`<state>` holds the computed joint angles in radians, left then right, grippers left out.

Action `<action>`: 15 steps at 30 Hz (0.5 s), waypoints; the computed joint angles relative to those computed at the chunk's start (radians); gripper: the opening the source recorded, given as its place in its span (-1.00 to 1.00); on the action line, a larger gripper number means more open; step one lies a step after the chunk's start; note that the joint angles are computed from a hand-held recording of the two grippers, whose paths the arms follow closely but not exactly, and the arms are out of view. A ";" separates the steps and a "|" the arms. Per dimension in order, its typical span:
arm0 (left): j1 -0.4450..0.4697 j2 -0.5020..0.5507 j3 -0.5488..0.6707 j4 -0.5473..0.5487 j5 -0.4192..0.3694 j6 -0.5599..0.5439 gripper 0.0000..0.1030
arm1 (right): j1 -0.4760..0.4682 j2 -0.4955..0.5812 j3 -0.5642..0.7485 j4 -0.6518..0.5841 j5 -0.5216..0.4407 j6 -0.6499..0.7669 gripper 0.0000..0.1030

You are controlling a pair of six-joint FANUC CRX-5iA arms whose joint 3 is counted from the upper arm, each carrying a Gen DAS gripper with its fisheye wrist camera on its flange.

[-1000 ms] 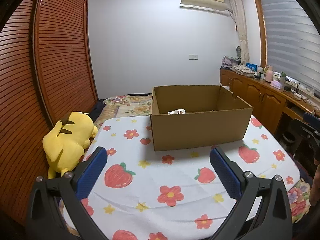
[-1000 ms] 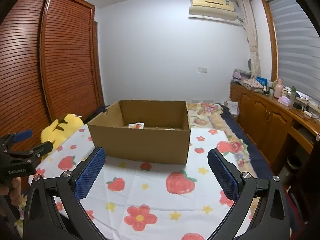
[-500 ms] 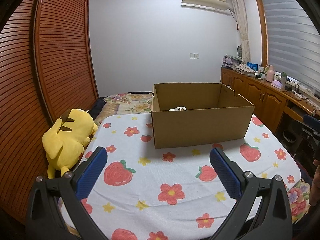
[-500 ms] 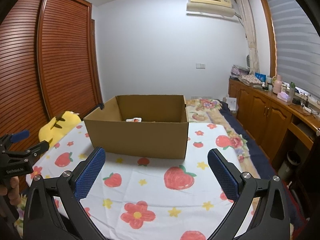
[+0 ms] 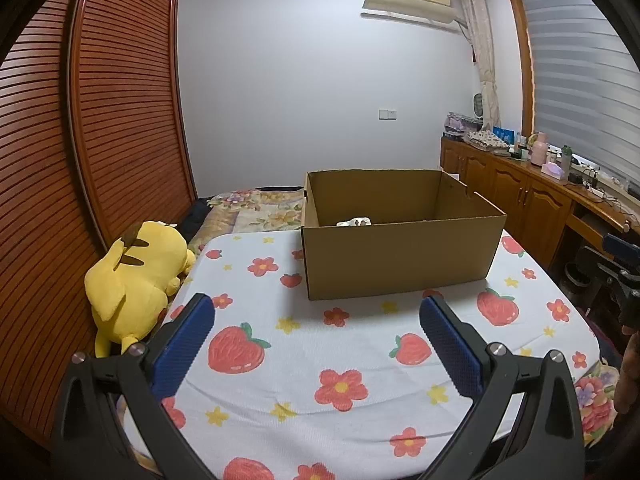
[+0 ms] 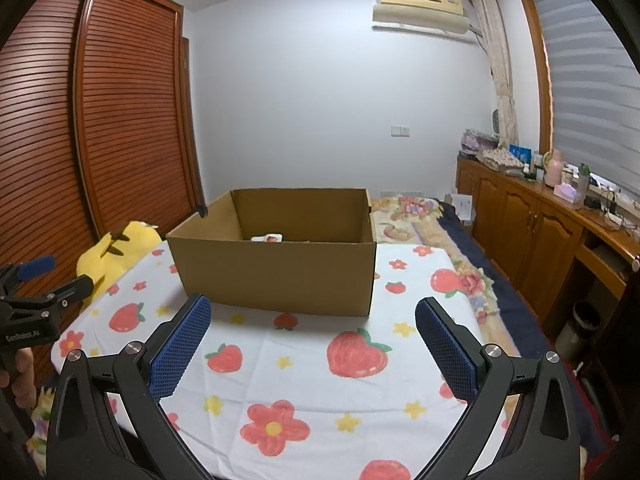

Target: Organize snacks

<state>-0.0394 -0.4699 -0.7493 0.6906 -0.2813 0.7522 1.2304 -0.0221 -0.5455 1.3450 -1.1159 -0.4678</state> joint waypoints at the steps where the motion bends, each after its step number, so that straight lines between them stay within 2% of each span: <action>1: 0.000 0.000 0.000 0.002 0.000 -0.001 1.00 | 0.000 0.000 0.000 0.001 0.000 0.000 1.00; 15: -0.003 -0.002 0.000 0.008 0.008 -0.008 1.00 | -0.001 0.000 -0.009 0.007 0.000 -0.010 1.00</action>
